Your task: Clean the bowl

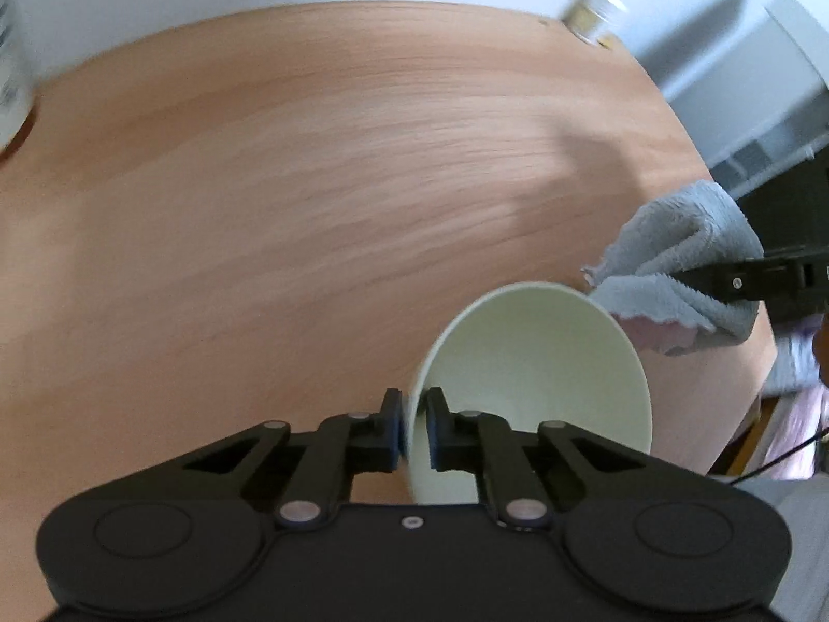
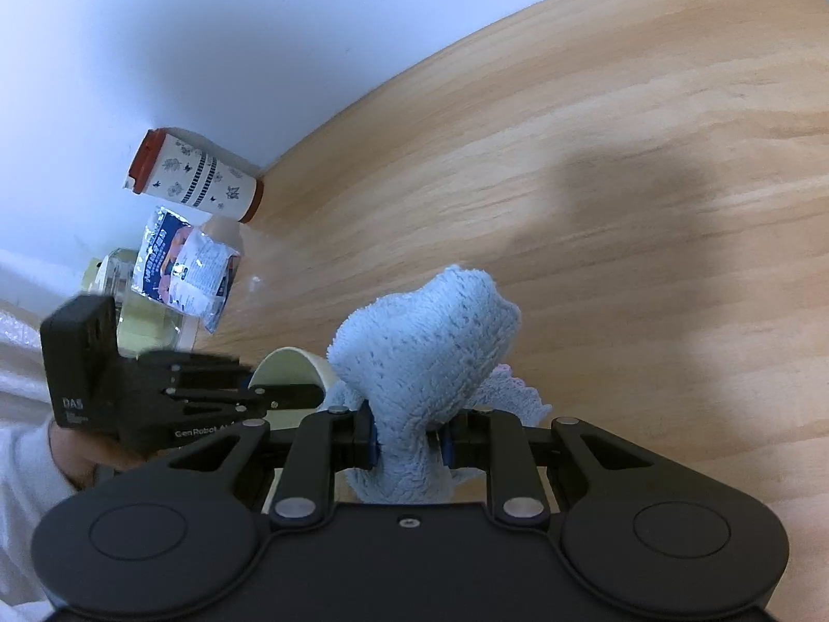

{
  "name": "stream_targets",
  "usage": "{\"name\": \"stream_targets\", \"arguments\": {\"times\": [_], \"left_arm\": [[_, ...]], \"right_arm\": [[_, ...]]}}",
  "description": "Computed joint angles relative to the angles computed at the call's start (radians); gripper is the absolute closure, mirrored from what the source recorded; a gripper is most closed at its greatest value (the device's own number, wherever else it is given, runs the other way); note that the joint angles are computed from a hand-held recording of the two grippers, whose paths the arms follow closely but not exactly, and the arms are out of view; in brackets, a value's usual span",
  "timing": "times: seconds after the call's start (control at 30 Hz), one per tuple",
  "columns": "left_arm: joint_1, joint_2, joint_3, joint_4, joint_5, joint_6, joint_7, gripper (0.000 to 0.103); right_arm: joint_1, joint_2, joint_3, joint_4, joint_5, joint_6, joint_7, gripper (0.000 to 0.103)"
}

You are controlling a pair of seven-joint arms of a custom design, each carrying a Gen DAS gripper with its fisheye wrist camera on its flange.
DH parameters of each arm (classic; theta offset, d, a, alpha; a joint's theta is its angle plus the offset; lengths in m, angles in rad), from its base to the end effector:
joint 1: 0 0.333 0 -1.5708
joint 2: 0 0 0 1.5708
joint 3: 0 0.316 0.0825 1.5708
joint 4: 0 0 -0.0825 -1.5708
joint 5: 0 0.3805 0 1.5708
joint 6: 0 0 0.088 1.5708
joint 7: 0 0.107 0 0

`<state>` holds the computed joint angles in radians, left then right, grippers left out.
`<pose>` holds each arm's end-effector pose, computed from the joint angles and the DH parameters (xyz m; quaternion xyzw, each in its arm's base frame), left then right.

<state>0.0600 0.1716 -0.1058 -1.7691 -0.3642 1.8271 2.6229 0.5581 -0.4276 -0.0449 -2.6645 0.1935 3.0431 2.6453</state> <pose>0.5952 -0.0530 0.4594 0.2840 -0.9399 0.1585 0.1040 0.3836 0.1982 0.4723 -0.3669 0.8430 0.0590 0.3889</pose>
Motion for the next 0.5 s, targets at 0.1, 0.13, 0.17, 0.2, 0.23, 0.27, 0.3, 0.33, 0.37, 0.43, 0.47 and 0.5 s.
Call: {"name": "stream_targets", "arguments": {"times": [0.1, 0.13, 0.17, 0.2, 0.23, 0.27, 0.3, 0.33, 0.37, 0.43, 0.47, 0.5], "left_arm": [[0.013, -0.053, 0.016, -0.071, -0.018, 0.030, -0.053, 0.096], [0.013, -0.057, 0.016, -0.074, -0.019, 0.030, -0.055, 0.095], [0.013, -0.066, 0.017, -0.082, -0.015, 0.030, -0.058, 0.095], [0.014, -0.075, 0.018, -0.091, -0.011, 0.031, -0.060, 0.094], [0.015, -0.077, 0.020, -0.089, -0.007, 0.020, -0.057, 0.094], [0.015, -0.076, 0.020, -0.089, -0.008, 0.021, -0.060, 0.092], [0.015, -0.076, 0.020, -0.090, -0.009, 0.023, -0.063, 0.085], [0.015, -0.071, 0.021, -0.083, -0.005, 0.025, -0.074, 0.075], [0.014, -0.062, 0.022, -0.072, -0.002, 0.026, -0.088, 0.074], [0.013, -0.053, 0.018, -0.060, -0.005, 0.021, -0.093, 0.073], [0.013, -0.044, 0.017, -0.046, -0.008, 0.010, -0.091, 0.072], [0.014, -0.034, 0.016, -0.032, -0.010, -0.002, -0.089, 0.070]], "right_arm": [[0.060, 0.025, -0.067, 0.026, 0.026, -0.002, -0.076, 0.078], [0.076, 0.032, -0.082, 0.034, 0.040, -0.001, -0.101, 0.078], [0.093, 0.039, -0.098, 0.042, 0.057, 0.000, -0.127, 0.078], [0.111, 0.046, -0.115, 0.050, 0.077, 0.001, -0.156, 0.078], [0.129, 0.053, -0.130, 0.058, 0.097, 0.002, -0.186, 0.078], [0.136, 0.057, -0.135, 0.063, 0.114, 0.000, -0.208, 0.078], [0.138, 0.061, -0.136, 0.068, 0.129, -0.004, -0.227, 0.078], [0.140, 0.065, -0.137, 0.075, 0.143, -0.010, -0.247, 0.078], [0.138, 0.069, -0.134, 0.081, 0.156, -0.014, -0.263, 0.078], [0.125, 0.073, -0.118, 0.085, 0.180, -0.017, -0.281, 0.078], [0.119, 0.074, -0.111, 0.087, 0.191, -0.019, -0.288, 0.078], [0.112, 0.074, -0.103, 0.087, 0.199, -0.020, -0.293, 0.078]]}}
